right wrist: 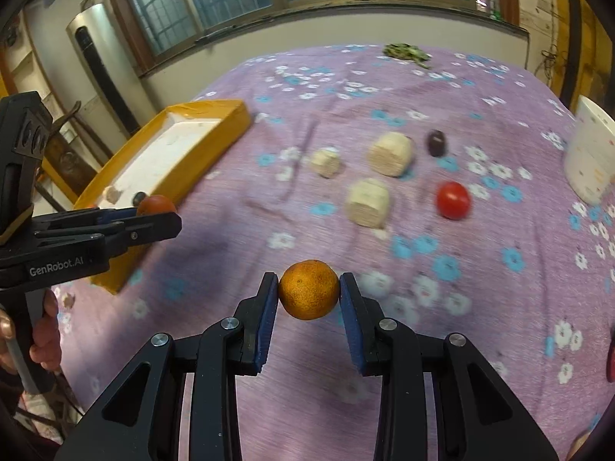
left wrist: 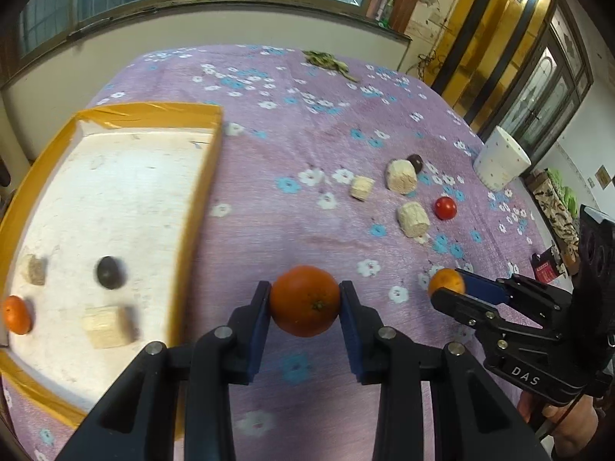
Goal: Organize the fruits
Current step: 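Carry the orange and mandarin into the yellow tray and open both tools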
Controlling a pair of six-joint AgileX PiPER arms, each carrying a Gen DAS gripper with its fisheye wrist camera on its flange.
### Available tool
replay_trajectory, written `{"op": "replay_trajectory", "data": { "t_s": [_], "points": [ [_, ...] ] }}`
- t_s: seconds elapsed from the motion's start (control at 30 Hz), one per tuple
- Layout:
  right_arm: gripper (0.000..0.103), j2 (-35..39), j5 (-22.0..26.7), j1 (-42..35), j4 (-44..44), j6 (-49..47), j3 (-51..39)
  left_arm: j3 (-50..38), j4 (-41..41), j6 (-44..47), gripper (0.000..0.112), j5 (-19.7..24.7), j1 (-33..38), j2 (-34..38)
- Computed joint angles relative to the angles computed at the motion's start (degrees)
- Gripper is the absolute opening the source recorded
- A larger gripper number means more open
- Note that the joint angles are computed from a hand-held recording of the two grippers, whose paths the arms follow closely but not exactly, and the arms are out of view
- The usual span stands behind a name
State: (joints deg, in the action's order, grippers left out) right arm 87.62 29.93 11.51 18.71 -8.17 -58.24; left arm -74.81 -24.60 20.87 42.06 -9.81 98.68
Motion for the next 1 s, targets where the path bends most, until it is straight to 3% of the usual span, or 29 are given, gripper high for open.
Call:
{"op": "replay_trajectory", "data": {
  "t_s": [0.3, 0.57, 0.73, 1.0],
  "points": [
    [0.031, 8.59, 2.20, 8.54, -4.39, 7.46, -13.31, -0.68, -4.12, 7.49, 0.038, 2.68, 11.15, -1.00],
    [0.031, 19.99, 6.52, 13.92, -5.91, 9.07, -29.97, -5.84, -3.44, 10.05, 0.038, 3.82, 18.96, 2.93],
    [0.031, 28.76, 10.96, 16.50, -7.08, 10.63, -42.75, -11.33, -0.85, 9.27, 0.038, 4.72, 21.58, 7.23],
    [0.031, 46.37, 23.86, 19.30, -10.66, 15.11, -70.54, -25.17, 2.17, 4.93, 0.038, 9.68, 23.87, 18.05]
  ]
}}
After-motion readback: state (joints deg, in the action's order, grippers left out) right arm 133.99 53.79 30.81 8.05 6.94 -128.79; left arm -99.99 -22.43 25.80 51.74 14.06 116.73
